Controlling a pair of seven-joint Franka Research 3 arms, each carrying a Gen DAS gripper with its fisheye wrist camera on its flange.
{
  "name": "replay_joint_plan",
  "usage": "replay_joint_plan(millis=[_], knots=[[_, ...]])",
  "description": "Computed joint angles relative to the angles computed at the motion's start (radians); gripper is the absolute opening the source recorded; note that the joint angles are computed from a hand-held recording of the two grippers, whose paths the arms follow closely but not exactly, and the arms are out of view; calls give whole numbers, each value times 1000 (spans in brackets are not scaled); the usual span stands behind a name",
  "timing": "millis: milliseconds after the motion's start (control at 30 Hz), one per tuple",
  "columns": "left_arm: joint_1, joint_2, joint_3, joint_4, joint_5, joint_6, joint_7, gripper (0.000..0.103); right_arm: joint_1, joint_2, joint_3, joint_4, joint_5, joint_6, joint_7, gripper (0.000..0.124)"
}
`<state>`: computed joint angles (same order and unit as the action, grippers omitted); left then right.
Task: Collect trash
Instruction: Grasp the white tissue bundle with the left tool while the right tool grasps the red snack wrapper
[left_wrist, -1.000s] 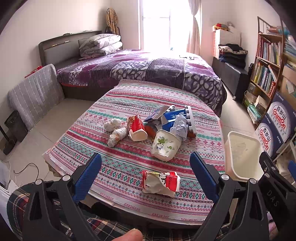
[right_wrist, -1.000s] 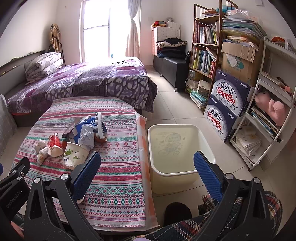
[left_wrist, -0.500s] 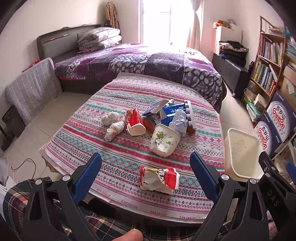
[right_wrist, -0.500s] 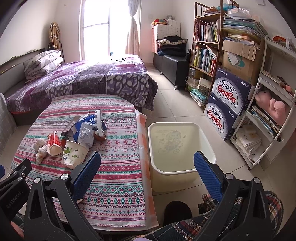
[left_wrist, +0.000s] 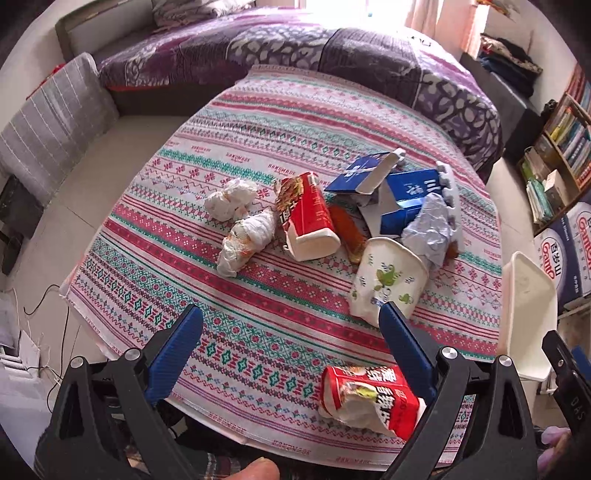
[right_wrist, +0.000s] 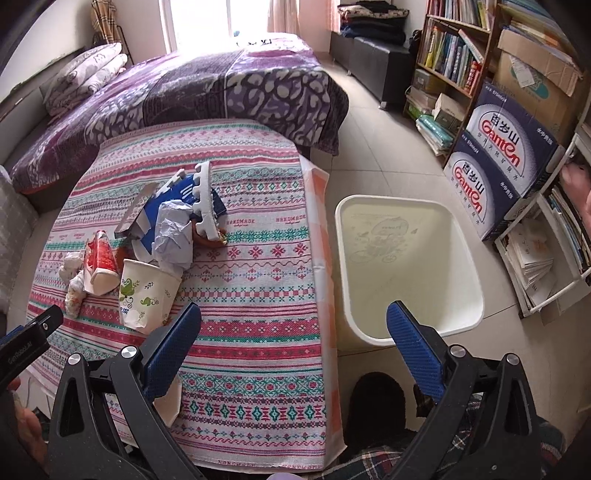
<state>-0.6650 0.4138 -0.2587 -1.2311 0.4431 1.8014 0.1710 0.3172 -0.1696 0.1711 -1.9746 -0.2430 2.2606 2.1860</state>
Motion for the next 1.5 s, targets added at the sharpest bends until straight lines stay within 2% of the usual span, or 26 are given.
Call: replay_joint_plan(millis=[133, 267, 300, 400, 467, 533, 633, 667, 700, 733, 767, 800, 833, 867, 900, 933, 1033, 1133, 1200, 1233, 1300, 1400, 1500], knots=[[99, -15, -9, -47, -128, 30, 106, 93, 16, 144, -30, 167, 123, -105, -106, 96], [141, 13, -5, -13, -183, -56, 214, 93, 32, 253, -53, 293, 252, -191, -204, 96], [145, 23, -3, -1, -186, -67, 227, 93, 34, 263, -55, 298, 290, -191, -238, 96], [177, 14, -5, -63, -222, 29, 263, 93, 46, 267, -53, 276, 363, -151, -351, 96], [185, 31, -6, -54, -239, 12, 295, 92, 57, 283, -49, 287, 382, -172, -419, 96], [193, 41, -11, -56, -264, 7, 321, 84, 67, 289, -41, 294, 415, -200, -508, 96], [206, 31, -21, -87, -309, 31, 345, 70, 88, 282, -30, 286, 424, -187, -647, 96], [203, 30, -21, -89, -308, 32, 353, 62, 95, 275, -24, 280, 433, -182, -703, 96], [203, 20, -24, -118, -313, 79, 358, 51, 100, 270, -19, 274, 447, -177, -761, 96], [207, 13, -35, -167, -315, 174, 352, 47, 105, 269, -16, 271, 461, -177, -817, 96], [200, -6, -29, -202, -312, 213, 352, 32, 111, 263, -11, 265, 474, -181, -874, 96], [201, -20, -31, -218, -316, 225, 352, 21, 120, 257, -6, 256, 474, -182, -927, 96], [205, -35, -31, -222, -324, 206, 353, 21, 130, 250, -2, 240, 461, -176, -972, 96], [207, -56, -34, -248, -330, 226, 348, 21, 141, 243, 3, 224, 443, -167, -1008, 96], [209, -70, -31, -241, -327, 192, 350, 21, 153, 235, 7, 208, 419, -153, -1036, 96], [210, -92, -33, -262, -329, 206, 346, 21, 162, 223, 10, 185, 402, -138, -1060, 96], [226, -145, -35, -275, -343, 184, 366, 20, 180, 226, 10, 164, 347, -116, -1066, 96], [229, -204, -40, -314, -348, 201, 354, 20, 189, 240, 8, 165, 315, -117, -1046, 84], [233, -219, -40, -314, -350, 197, 352, 20, 190, 260, 4, 185, 318, -140, -1035, 57], [234, -231, -41, -320, -349, 197, 349, 20, 191, 266, 1, 190, 309, -137, -1021, 52], [249, -245, -33, -314, -352, 175, 370, 20, 188, 270, -3, 198, 327, -126, -1017, 32], [268, -265, -25, -353, -352, 221, 390, 17, 168, 273, -9, 226, 423, -128, -1031, 28], [258, -269, -35, -374, -329, 289, 354, 15, 161, 247, -14, 206, 449, -68, -1006, 27]])
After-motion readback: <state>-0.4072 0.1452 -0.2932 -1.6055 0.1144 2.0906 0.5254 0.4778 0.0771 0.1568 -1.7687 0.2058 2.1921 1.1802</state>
